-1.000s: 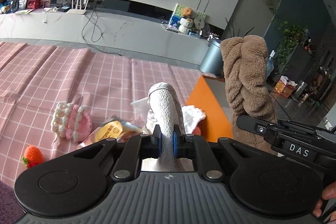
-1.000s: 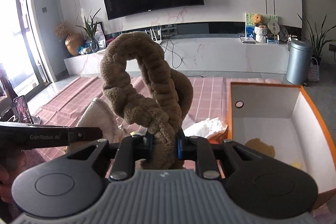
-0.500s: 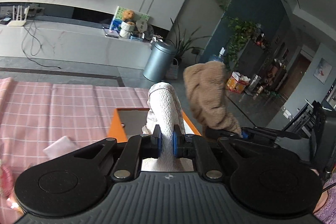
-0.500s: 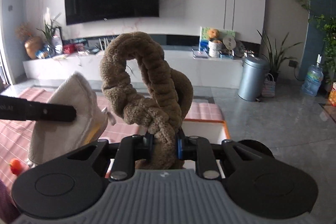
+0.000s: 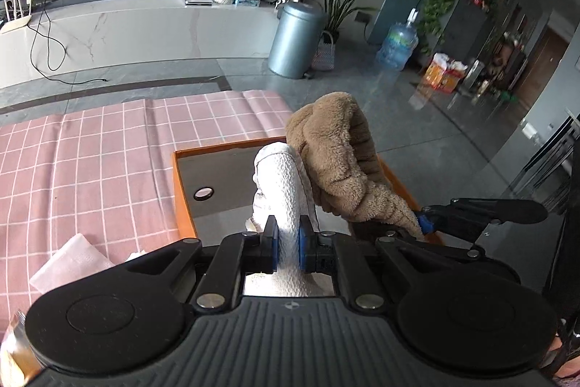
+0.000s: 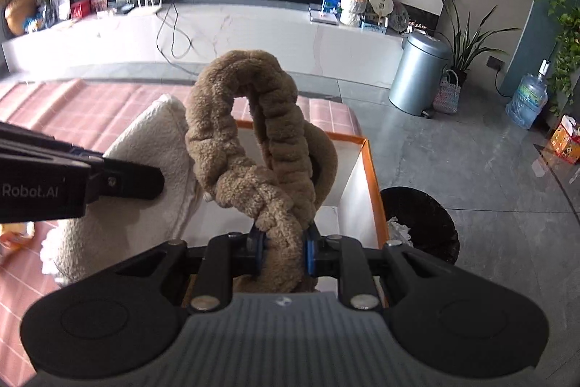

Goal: Organize soft objects
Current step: 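Lower the bib and plush ring into the box and open both grippers, then move both grippers back over the remaining items on the tablecloth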

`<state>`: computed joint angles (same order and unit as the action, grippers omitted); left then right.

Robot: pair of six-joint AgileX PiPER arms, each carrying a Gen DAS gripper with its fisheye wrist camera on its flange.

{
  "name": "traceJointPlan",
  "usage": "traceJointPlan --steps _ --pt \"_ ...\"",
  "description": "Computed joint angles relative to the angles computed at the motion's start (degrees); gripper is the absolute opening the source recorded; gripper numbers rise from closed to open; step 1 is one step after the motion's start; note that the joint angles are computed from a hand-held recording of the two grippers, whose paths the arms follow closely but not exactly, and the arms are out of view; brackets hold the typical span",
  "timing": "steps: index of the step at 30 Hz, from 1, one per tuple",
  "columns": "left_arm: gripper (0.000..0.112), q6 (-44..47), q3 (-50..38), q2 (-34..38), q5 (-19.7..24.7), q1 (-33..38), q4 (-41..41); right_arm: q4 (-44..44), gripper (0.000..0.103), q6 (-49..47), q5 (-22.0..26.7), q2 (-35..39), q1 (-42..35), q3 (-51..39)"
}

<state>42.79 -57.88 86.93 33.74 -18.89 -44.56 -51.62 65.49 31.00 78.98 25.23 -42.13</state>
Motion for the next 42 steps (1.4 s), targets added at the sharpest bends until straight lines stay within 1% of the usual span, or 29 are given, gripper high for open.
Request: traceJointPlan --steps 2,5,8,10,12,15,16,17,19,20,22,23,25,27,29,31,33,35,36,37,39,42 --pt "0.011 -3.19 -1.25 0.91 -0.54 -1.39 3.76 -1.37 0.019 -0.81 -1.28 2.91 -1.69 -0.78" --pt "0.011 -5.3 -2.04 2.31 -1.65 -2.72 7.18 -3.63 0.02 -1.01 -2.02 6.33 -2.8 -1.64" --pt "0.013 -8.73 -2.43 3.18 -3.11 -3.98 11.52 -3.75 0.021 -1.35 -2.86 8.23 -3.73 -2.17" --pt "0.016 -12.54 -2.88 3.66 -3.6 -4.84 15.42 -3.56 0.022 -1.69 -2.86 9.41 -3.96 -2.86" --pt "0.019 -17.46 -3.81 4.22 -3.15 -5.88 20.13 -3.86 0.024 -1.64 -2.72 10.42 -3.8 -3.21" --pt "0.022 -21.32 -3.52 4.21 -3.4 -6.59 24.08 -3.39 0.028 -2.65 -2.47 12.1 -3.98 -4.1" --pt "0.024 -22.95 -3.29 4.1 -3.93 -7.04 26.09 -2.99 0.029 -3.07 -2.33 12.24 -3.92 -4.29" --pt "0.028 -22.68 -2.71 3.66 -4.46 -7.2 26.32 -2.79 0.029 -3.32 -2.4 12.23 -3.97 -4.27" --pt "0.038 -21.52 -2.06 3.1 -5.09 -6.92 24.96 -3.83 0.034 -2.46 -2.33 12.38 -3.79 -4.44" --pt "0.048 -21.49 -2.16 3.03 -5.3 -6.89 24.72 -5.52 0.035 -0.73 -2.07 12.18 -3.18 -3.88" --pt "0.056 -19.92 -2.62 3.04 -5.31 -6.78 23.09 -6.71 0.042 0.0 -2.15 11.18 -2.86 -3.1" --pt "0.06 -20.23 -2.54 2.68 -5.37 -6.88 23.25 -7.24 0.043 0.37 -2.22 10.48 -2.76 -2.62" --pt "0.061 -19.87 -1.64 1.28 -5.79 -6.49 22.37 -8.0 0.043 0.51 -2.4 8.66 -2.48 -1.46" --pt "0.061 -15.94 -1.53 0.63 -5.14 -5.22 17.42 -9.34 0.043 1.67 -2.06 6.77 -1.77 -0.34" --pt "0.062 -13.94 -1.06 -0.38 -4.83 -4.18 14.22 -10.06 0.045 2.43 -2.14 4.48 -1.27 0.89" --pt "0.063 -10.45 0.19 -2.0 -4.77 -3.11 10.25 -10.93 0.051 3.9 -0.96 2.18 0.22 2.05" --pt "0.064 -8.9 1.09 -3.4 -4.6 -2.53 8.93 -11.03 0.053 4.41 0.37 0.58 1.56 2.73" --pt "0.066 -6.86 2.2 -4.88 -4.24 -1.75 7.13 -10.44 0.053 4.69 2.62 -1.08 3.52 3.16" --pt "0.068 -5.37 2.97 -5.87 -4.02 -1.21 5.58 -10.05 0.055 4.76 3.53 -1.83 4.37 3.36" --pt "0.069 -4.48 3.55 -6.71 -3.74 -0.68 4.69 -9.82 0.061 5.18 4.64 -2.84 5.52 3.66" --pt "0.069 -3.46 5.1 -9.16 -3.33 0.39 3.37 -10.91 0.064 7.98 7.48 -4.98 8.63 4.6" --pt "0.069 4.33 8.21 -13.25 -1.78 4.01 -4.36 -12.22 0.066 12.89 12.7 -8.43 14.8 5.98"
